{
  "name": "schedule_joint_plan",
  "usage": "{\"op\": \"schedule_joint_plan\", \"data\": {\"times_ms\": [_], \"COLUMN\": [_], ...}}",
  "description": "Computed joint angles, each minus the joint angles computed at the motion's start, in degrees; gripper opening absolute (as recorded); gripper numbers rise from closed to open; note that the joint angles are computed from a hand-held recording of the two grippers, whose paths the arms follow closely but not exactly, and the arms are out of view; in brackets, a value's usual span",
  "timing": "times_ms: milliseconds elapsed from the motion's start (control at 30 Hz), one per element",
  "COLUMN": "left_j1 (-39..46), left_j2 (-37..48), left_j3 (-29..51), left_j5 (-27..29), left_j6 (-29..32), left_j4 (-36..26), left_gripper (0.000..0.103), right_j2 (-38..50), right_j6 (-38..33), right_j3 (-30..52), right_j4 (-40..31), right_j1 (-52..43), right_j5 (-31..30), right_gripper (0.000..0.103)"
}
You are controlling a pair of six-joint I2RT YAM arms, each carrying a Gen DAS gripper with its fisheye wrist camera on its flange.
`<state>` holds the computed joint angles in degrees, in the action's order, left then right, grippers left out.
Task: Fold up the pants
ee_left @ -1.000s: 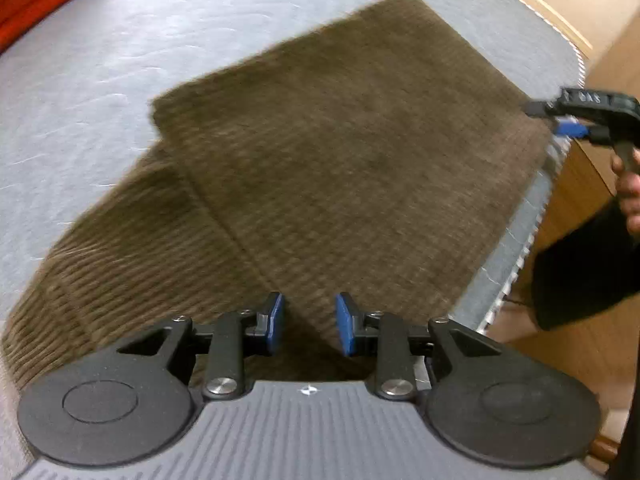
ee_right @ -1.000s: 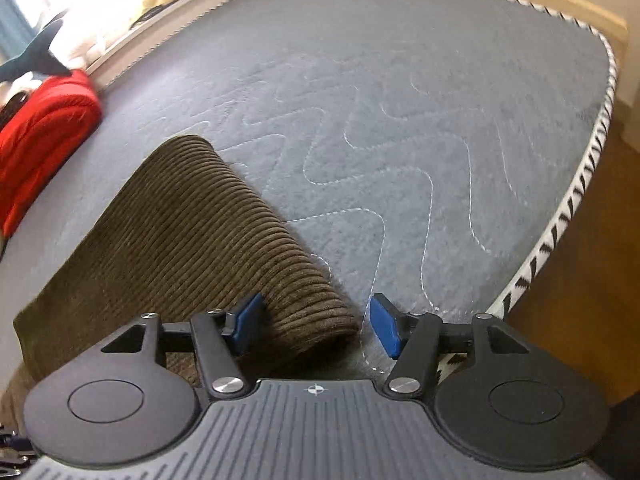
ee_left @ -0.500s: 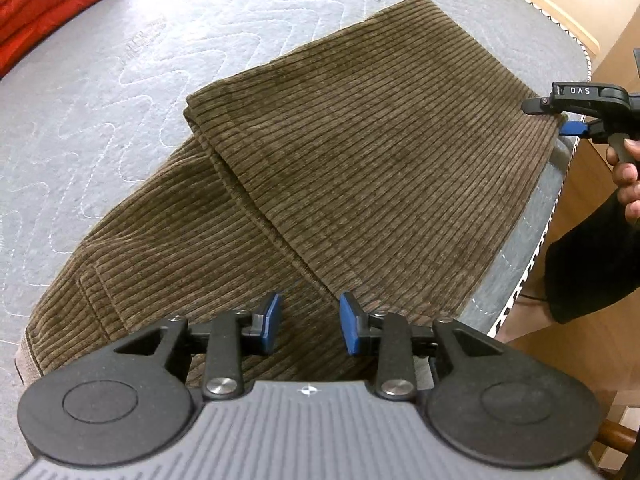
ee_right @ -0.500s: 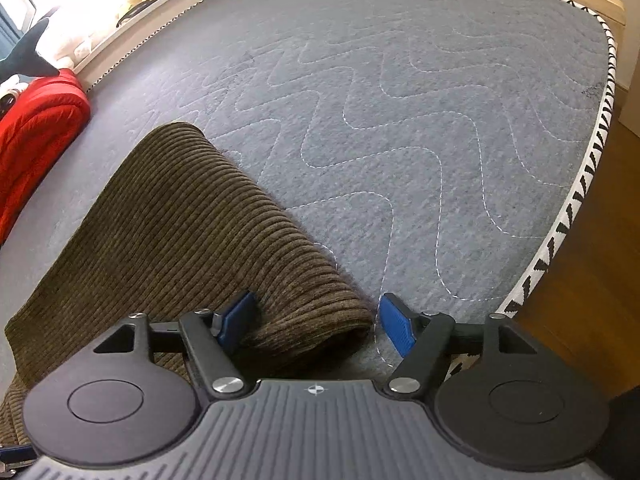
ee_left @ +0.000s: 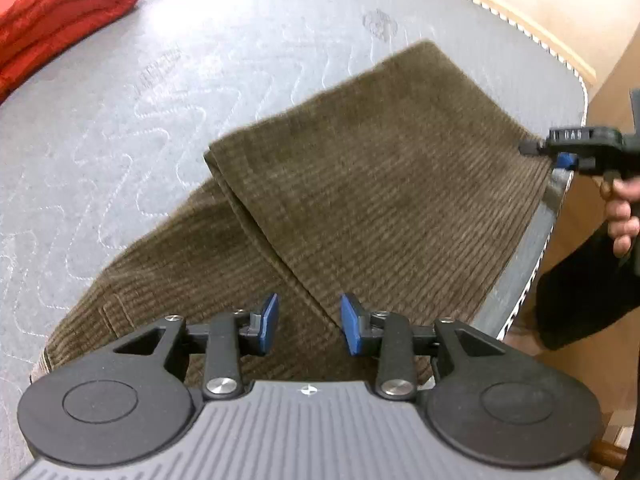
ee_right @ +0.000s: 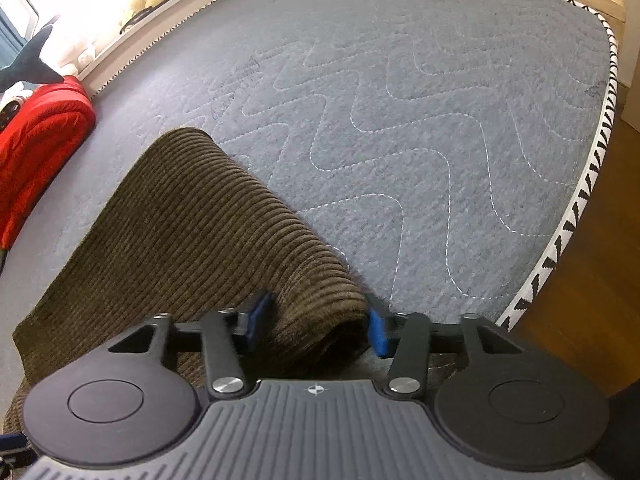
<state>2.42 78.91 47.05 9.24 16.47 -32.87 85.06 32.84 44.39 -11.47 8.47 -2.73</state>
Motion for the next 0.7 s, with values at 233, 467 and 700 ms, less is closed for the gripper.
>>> {"op": "schedule_joint_plan", "data": {"times_ms": [233,467,700], "left_j1": [5.6,16.0,16.2], "left_j2": [-1.9,-1.8,3.6], "left_j3": [2.8,5.3,9.3], "left_j5": [8.4,37.9,41.2], "left_j6": [-6.4,-20.0,-24.2], "left_j4": [1.1,6.5,5.1], "left_gripper": [0.054,0.091,0.091], "right_j2": [-9.6,-16.6,-10.1], "right_j6": [-5.8,-27.1,-39.8], "right_j3": [-0.4,2.6,5.0], "right_j4": [0.6,5.6,13.6], "right_j1": [8.8,38.8,61.2], "right_j5": [9.0,33.1,41.4], "right_gripper": [0.028,0.027,0.027]}}
